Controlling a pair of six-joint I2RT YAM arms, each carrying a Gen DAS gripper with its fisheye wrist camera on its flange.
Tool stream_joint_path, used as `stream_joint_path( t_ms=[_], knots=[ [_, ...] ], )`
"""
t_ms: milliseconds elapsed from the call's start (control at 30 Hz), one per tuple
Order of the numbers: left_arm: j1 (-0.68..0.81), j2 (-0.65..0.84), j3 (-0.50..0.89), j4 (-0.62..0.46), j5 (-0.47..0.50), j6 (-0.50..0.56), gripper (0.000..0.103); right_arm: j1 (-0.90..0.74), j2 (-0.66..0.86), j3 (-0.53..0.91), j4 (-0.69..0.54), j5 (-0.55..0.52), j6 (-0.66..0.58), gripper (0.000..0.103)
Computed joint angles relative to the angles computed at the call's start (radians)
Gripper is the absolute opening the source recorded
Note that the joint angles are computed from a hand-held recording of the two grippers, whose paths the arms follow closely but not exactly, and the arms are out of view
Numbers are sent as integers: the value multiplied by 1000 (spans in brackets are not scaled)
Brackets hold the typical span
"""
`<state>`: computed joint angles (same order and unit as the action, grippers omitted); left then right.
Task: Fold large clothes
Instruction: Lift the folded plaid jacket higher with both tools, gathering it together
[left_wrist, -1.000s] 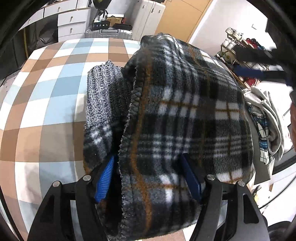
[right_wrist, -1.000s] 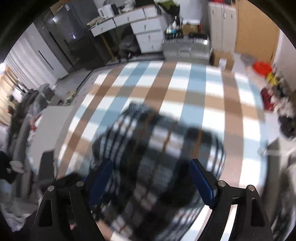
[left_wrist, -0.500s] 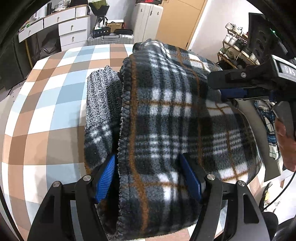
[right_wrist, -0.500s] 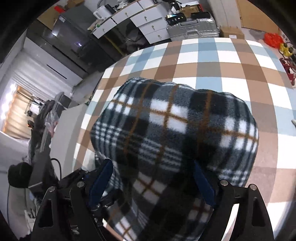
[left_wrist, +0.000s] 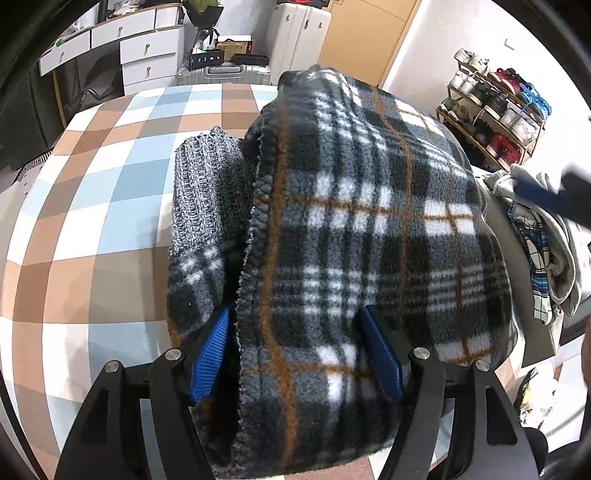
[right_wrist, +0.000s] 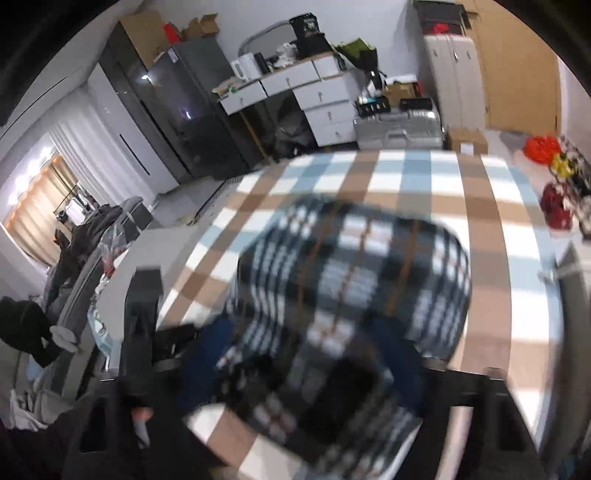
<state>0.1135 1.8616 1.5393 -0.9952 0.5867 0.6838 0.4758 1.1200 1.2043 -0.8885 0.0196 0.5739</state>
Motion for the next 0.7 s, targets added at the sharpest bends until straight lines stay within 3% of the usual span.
stream_joint_path(
  t_ms=[33,133,200,300,333,367,433,500,600,700],
  knots=[
    [-2,0,0,2,-2,-3,67,-5,-15,-26,2,-26,26,52],
    [0,-2,-3,4,1,-13,67,-55,-65,-191,88,-139,127,45],
    [1,-7,-7,8,-2,-16,67,-59,-124,-330,229,-145,174,39],
    [7,-7,24,-32,-4,-22,67,-118,-193,-496,440,-243,272,25],
    [15,9,62,-81,17,-4,67,-147,-222,-570,536,-289,314,17],
    [31,35,121,-156,59,27,67,-172,-246,-631,605,-320,344,0],
    [69,54,212,-256,143,83,67,-240,-289,-723,703,-404,397,0],
    [93,49,262,-295,228,130,67,-278,-299,-715,678,-453,379,0],
    [61,43,329,-291,271,110,67,-207,-304,-692,643,-352,345,0],
    [-49,84,408,-267,202,62,67,-150,-286,-652,594,-279,354,0]
  ],
)
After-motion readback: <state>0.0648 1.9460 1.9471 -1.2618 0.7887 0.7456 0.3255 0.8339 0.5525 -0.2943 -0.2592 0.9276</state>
